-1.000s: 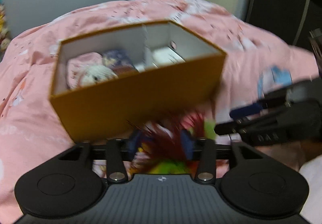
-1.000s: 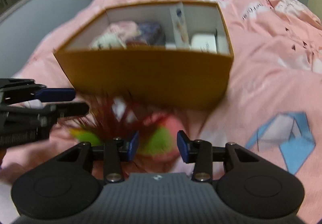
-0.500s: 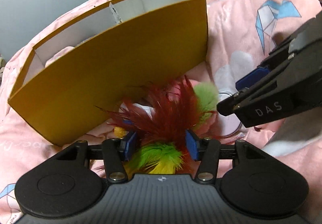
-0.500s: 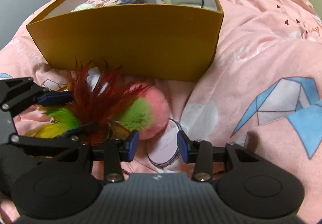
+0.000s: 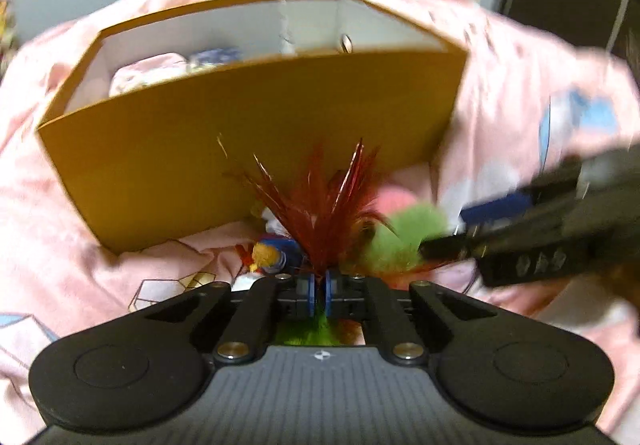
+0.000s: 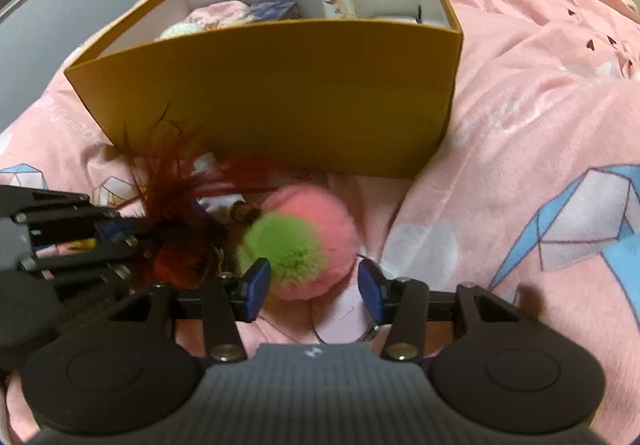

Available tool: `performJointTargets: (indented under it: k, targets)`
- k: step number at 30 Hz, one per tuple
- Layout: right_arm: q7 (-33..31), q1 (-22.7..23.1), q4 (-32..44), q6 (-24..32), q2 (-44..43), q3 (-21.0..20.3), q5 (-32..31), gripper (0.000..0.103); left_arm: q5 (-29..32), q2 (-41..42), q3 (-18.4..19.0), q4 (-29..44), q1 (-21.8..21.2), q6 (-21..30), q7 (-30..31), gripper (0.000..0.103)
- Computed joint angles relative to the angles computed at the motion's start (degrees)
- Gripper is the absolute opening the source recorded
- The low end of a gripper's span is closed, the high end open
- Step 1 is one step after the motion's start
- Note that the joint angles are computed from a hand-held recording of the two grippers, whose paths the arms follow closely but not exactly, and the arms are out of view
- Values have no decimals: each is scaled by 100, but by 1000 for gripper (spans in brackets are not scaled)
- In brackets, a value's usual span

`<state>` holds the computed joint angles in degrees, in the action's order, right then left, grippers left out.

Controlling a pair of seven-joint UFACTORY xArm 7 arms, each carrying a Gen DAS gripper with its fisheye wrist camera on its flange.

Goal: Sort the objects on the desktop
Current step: 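Grasp red feather toy with left tool while right tool grasps pink-green pompom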

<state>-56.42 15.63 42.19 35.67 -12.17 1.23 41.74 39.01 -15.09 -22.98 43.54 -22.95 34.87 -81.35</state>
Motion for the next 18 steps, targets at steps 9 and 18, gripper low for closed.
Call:
performJointTargets:
  k: [9, 18]
  targets:
    - [156, 44, 276, -137, 423, 238, -374, 60, -472, -717, -39, -65, 323, -64, -74, 4]
    - [202, 53, 558, -163, 934, 428, -577, 53, -523, -1151, -251, 14, 697, 244, 11, 4]
